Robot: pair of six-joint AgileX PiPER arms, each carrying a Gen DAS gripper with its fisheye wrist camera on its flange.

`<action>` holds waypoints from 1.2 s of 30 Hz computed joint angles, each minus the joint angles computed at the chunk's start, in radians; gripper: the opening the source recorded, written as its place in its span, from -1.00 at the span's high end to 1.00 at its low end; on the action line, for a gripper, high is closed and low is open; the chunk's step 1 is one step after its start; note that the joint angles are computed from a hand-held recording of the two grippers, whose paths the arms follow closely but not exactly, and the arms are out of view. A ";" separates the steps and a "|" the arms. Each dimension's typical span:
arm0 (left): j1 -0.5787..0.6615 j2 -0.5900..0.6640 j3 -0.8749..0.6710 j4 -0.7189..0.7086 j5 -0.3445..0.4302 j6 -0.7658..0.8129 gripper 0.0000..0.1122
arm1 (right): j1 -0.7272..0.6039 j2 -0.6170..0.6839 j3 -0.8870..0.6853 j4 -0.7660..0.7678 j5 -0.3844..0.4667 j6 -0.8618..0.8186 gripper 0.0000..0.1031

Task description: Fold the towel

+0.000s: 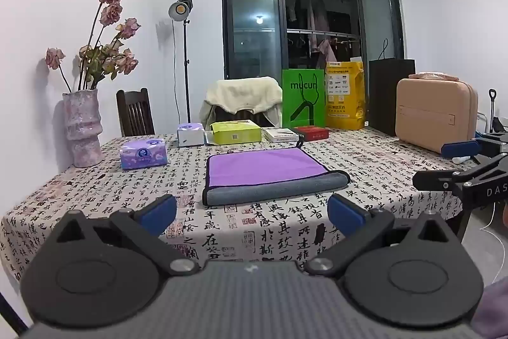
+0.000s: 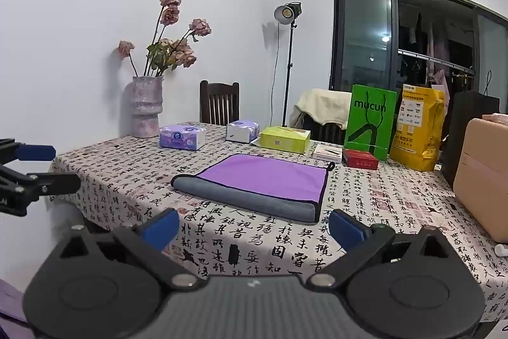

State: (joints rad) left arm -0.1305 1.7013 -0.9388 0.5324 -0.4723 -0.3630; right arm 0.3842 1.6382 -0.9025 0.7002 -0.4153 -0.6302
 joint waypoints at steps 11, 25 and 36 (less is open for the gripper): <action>0.000 0.003 0.007 0.004 -0.021 0.003 -0.84 | 0.012 -0.007 0.011 0.005 -0.017 -0.007 -0.96; 0.003 0.015 -0.015 0.029 -0.003 -0.024 -0.84 | -0.007 -0.011 0.014 -0.029 0.001 0.031 -0.99; 0.009 0.012 -0.017 0.047 0.003 -0.047 -0.84 | -0.003 -0.004 0.013 -0.016 -0.006 0.021 -0.99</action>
State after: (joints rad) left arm -0.1213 1.7135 -0.9554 0.5796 -0.4695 -0.4105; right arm 0.3811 1.6344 -0.8892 0.6839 -0.4213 -0.6088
